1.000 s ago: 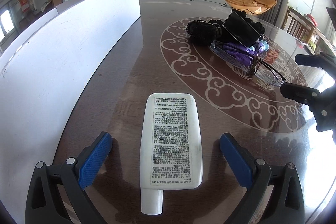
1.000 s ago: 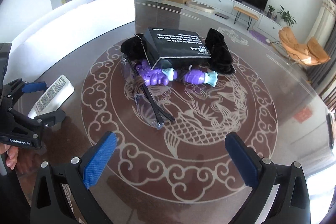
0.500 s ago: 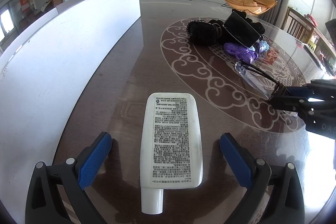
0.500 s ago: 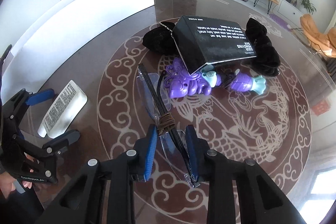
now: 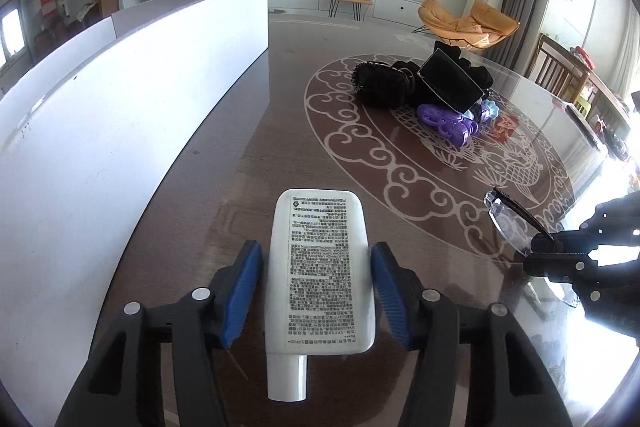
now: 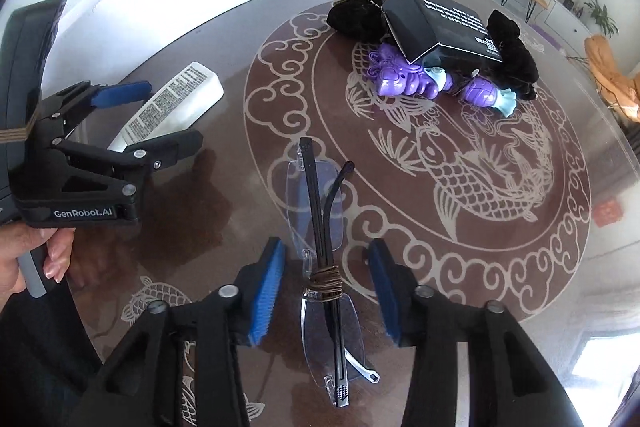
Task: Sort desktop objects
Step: 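Hold the white lotion bottle in the left tool while the right tool grasps the clear glasses, then carry the bottle and glasses into the white bin and open both tools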
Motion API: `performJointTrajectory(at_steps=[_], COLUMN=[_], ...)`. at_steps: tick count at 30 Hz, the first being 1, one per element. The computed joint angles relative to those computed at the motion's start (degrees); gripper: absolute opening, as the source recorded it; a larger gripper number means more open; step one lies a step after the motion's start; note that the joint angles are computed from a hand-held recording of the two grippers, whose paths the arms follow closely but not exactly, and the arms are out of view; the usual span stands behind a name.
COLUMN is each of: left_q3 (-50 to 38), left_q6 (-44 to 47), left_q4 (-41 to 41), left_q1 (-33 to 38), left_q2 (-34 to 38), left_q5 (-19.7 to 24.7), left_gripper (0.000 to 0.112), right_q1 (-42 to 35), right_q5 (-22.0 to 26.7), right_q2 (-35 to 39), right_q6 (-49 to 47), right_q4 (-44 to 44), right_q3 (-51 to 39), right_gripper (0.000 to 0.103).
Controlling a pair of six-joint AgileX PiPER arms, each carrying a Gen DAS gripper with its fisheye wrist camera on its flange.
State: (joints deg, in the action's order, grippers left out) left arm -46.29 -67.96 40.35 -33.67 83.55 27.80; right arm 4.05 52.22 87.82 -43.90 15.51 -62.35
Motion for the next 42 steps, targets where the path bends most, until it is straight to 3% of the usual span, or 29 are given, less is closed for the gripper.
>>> performJointTrajectory(at_steps=[2, 4, 6, 10, 13, 17, 19, 22, 27, 30, 34, 35, 36, 37, 38, 39, 42], left_q3=[3.02, 4.71, 7.11, 9.22, 8.99, 7.72, 4.30, 0.84, -5.26, -5.91, -5.42, -5.15, -4.72, -3.74, -2.55, -1.57, 0.11], left_q6=[6.67, 9.25, 7.80, 2.43, 13.29, 35.76, 47.21, 61.91, 84.49, 91.65, 88.34, 86.19, 84.79, 85.20, 86.53, 87.36, 88.75], left_q4=[-8.89, -13.27, -13.48, -9.37, -20.71, -41.84, -51.39, -61.00, -73.96, -76.06, -69.04, -65.94, -64.03, -64.22, -65.48, -66.68, -70.38], left_q1=[4.42, 6.28, 7.28, 6.68, 7.50, 16.37, 25.73, 42.92, 71.57, 79.06, 78.25, 77.10, 76.45, 76.48, 76.95, 77.44, 77.36], left_q2=[-2.68, -4.72, -7.19, -12.10, -17.09, -26.83, -30.81, -32.78, -24.81, -19.82, -16.65, -16.42, -16.43, -17.40, -18.58, -19.73, -23.44], left_q5=[-7.84, -10.21, -13.88, -14.72, -12.30, -7.88, -0.44, 5.97, 18.08, 20.31, 18.04, 16.98, 16.22, 15.27, 14.34, 13.67, 13.23], left_gripper=[0.051, 0.051, 0.051, 0.051, 0.051, 0.051, 0.051, 0.051, 0.051, 0.051, 0.052, 0.055, 0.068, 0.074, 0.076, 0.078, 0.078], right_q1=[0.20, -2.06, -4.10, -7.50, -6.73, -1.94, 2.90, 12.41, 29.08, 37.40, 43.27, 43.97, 44.14, 43.92, 43.49, 42.92, 41.87], right_q5=[0.76, 2.33, 3.42, 5.52, 4.32, 4.32, 4.32, 4.35, 5.37, 7.15, 11.05, 11.63, 12.58, 13.20, 12.10, 9.43, 0.50], right_q2=[-0.95, -2.72, -4.60, -6.61, -6.99, -5.68, -4.38, -0.95, 10.19, 19.70, 31.41, 33.20, 34.82, 35.85, 35.33, 33.51, 25.07], right_q6=[1.26, -0.55, -1.57, -2.47, -1.31, 3.00, 6.45, 13.01, 23.18, 28.90, 35.77, 37.70, 39.12, 40.02, 40.38, 39.49, 33.24], right_q4=[-0.79, 2.90, 5.51, 9.21, 8.27, 8.27, 8.58, 9.42, 9.67, 6.98, 4.97, 4.65, 5.09, 6.29, 7.38, 8.83, 11.61], right_q3=[-0.29, -0.17, 0.00, -0.64, -1.95, -7.09, -11.28, -19.80, -38.37, -50.48, -61.94, -62.98, -63.76, -63.47, -60.89, -56.68, -43.80], right_gripper=[0.014, 0.014, 0.013, 0.014, 0.014, 0.014, 0.014, 0.014, 0.014, 0.014, 0.015, 0.017, 0.027, 0.038, 0.063, 0.072, 0.075])
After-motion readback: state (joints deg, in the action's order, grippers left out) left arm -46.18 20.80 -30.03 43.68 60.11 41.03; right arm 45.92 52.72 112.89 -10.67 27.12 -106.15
